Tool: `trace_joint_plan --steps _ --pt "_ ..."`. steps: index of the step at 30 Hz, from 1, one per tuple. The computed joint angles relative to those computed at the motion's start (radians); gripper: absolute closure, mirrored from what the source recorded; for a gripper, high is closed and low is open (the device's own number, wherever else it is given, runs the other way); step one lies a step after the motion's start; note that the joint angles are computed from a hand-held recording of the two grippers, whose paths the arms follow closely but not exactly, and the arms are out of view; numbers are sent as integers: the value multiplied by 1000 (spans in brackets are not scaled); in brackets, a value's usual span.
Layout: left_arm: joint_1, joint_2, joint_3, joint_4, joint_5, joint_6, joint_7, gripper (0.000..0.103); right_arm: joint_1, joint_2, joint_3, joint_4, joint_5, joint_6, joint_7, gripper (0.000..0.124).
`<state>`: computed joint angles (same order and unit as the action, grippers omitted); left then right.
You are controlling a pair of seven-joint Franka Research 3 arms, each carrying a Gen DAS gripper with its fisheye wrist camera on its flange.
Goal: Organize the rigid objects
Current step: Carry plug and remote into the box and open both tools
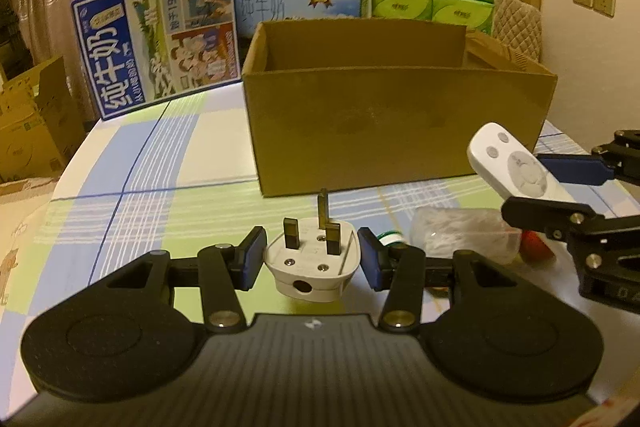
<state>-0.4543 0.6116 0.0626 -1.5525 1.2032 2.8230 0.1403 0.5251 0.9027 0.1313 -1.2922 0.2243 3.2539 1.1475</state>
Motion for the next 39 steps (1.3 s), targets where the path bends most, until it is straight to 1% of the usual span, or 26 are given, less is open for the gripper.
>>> trace_joint_plan --steps 8,15,26,28,32,34,37,39 --pt "-15 28 7 67 8 27 11 59 27 -4 -52 6 26 44 29 86" --pt "-30 72 19 155 -18 48 49 59 48 -5 -100 13 54 70 51 86" --pt "-58 143 64 292 -78 72 107 59 71 12 -160 56 97 91 82 86" --pt "-56 162 68 328 -94 77 128 59 82 24 -181 80 110 91 93 86" --pt "-51 216 81 425 -139 78 181 59 103 72 -235 174 138 66 134 86" --pt "-43 249 82 485 -173 75 220 59 117 108 -276 240 148 46 171 86" --pt "-24 307 71 588 -248 60 302 59 132 161 -347 342 150 4 250 86" --pt "-4 360 49 675 -315 39 379 59 144 215 -424 437 153 -38 337 86"
